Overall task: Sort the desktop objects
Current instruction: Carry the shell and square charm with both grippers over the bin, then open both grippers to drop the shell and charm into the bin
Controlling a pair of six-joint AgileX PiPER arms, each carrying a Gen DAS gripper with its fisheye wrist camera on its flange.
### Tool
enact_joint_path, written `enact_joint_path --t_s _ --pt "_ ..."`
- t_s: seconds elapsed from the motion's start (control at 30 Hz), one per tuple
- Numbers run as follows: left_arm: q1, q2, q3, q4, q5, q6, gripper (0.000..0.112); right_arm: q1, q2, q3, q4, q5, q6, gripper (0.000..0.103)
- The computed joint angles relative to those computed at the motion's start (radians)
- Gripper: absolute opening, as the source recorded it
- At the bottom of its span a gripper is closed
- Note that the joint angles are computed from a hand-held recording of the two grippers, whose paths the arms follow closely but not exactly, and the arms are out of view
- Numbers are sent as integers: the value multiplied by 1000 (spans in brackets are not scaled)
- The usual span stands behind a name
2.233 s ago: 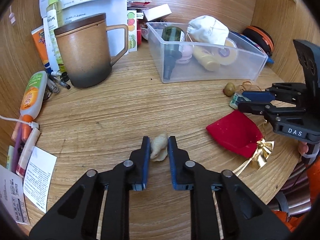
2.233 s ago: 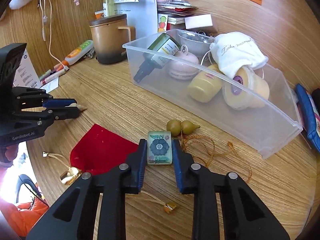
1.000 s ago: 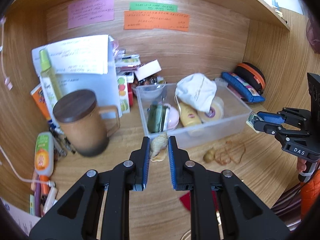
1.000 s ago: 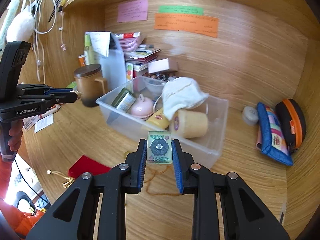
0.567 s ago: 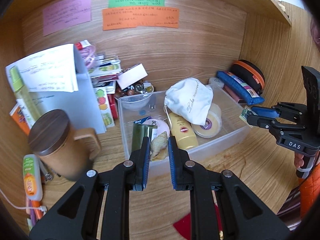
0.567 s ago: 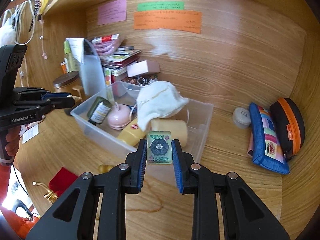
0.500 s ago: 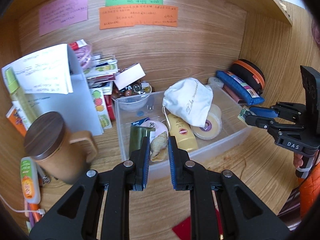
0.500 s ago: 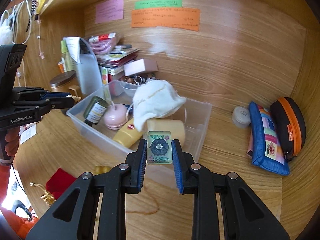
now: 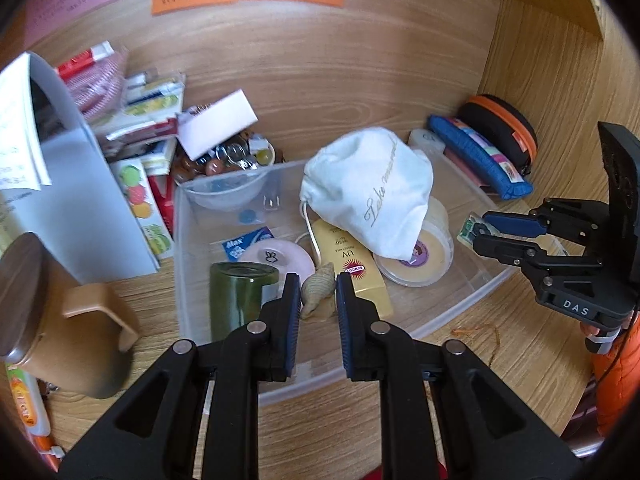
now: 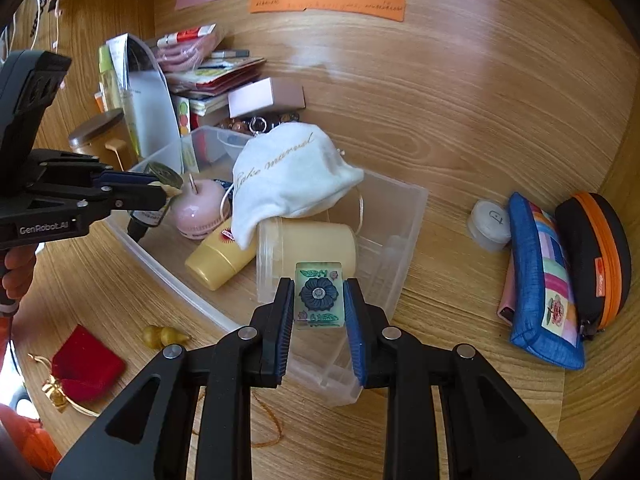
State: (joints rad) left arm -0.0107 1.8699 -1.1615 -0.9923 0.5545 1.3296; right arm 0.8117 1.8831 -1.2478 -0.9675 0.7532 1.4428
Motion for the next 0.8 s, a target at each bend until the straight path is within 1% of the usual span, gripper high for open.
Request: enact_joint_path --t_s 0.2,0.43,0.57,0.7,0.8 --pt "-27 51 -63 108 21 -114 17 -21 24 -36 58 -4 -102 22" --pt "-49 84 -104 189 28 -196 17 -35 32 -69 130 6 -226 22" --pt "-50 103 -140 239 63 -266 17 -51 34 -93 194 11 -314 22" --pt "-57 103 -144 260 59 -290 17 -51 43 -116 222 33 -361 22" --pt "-60 105 -150 284 58 -319 19 -47 46 -121 217 43 -354 22"
